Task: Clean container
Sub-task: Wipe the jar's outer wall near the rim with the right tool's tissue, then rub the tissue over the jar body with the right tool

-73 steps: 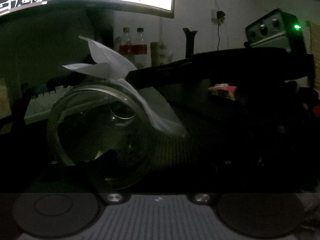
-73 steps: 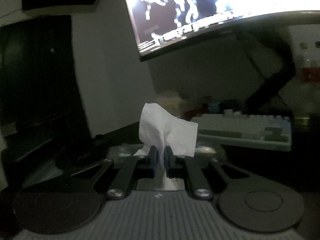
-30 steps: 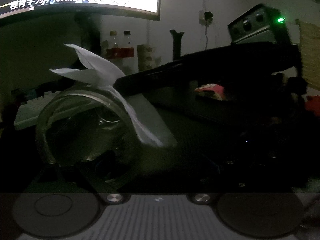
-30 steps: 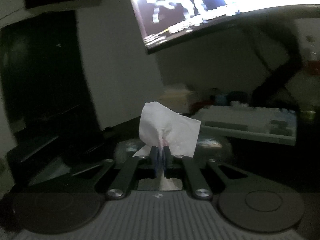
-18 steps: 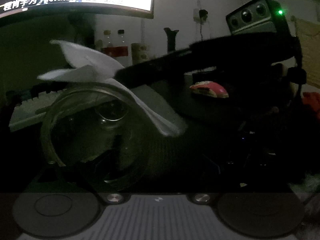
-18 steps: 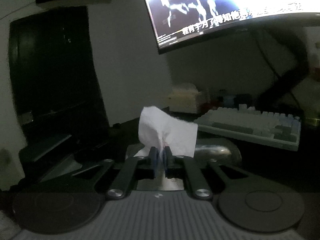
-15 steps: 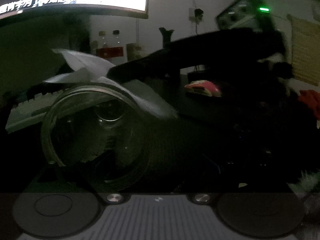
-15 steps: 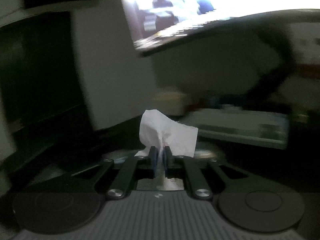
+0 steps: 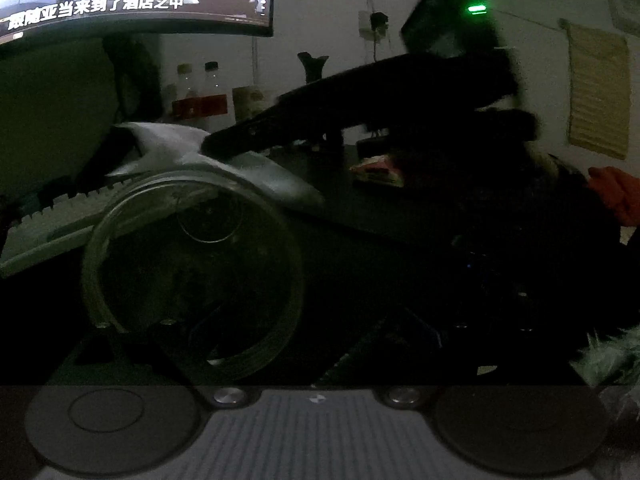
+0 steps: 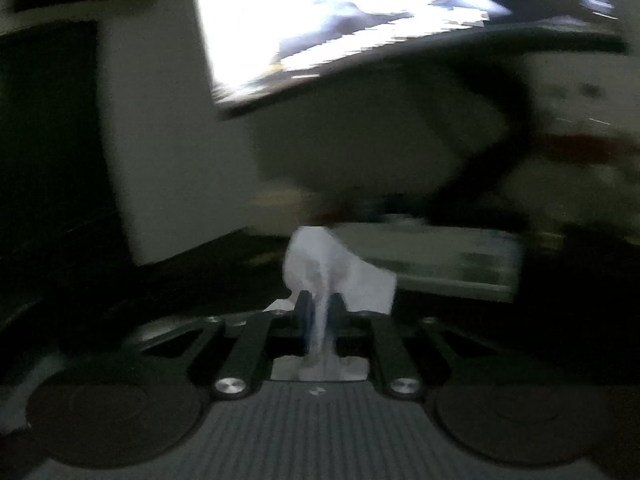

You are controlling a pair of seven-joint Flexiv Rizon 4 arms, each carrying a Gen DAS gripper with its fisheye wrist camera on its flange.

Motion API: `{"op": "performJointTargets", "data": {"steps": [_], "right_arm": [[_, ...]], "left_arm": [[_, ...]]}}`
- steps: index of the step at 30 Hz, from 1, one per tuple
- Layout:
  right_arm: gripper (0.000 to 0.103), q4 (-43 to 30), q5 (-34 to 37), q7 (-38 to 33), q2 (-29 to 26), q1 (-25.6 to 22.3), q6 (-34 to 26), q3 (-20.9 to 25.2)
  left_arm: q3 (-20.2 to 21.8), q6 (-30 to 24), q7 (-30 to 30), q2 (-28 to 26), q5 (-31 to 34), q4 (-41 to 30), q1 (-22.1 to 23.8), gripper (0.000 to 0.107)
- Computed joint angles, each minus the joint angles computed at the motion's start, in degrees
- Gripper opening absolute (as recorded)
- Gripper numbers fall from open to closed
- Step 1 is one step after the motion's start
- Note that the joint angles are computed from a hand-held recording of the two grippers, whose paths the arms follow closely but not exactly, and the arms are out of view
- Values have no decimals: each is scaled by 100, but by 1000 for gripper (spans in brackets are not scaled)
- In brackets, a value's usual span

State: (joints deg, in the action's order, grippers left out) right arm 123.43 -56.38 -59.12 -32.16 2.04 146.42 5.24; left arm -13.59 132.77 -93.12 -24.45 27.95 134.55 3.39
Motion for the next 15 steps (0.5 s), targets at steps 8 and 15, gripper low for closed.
{"op": "performJointTargets", "data": {"steps": [8, 15], "right_arm": [[11, -488, -2354, 475, -217, -265, 1104, -411], [11, -24, 20, -111, -64, 86, 152, -93]], "left_arm": [[15, -19, 14, 31, -16, 10, -45, 92], [12, -26, 16, 47, -27, 17, -45, 92]]}}
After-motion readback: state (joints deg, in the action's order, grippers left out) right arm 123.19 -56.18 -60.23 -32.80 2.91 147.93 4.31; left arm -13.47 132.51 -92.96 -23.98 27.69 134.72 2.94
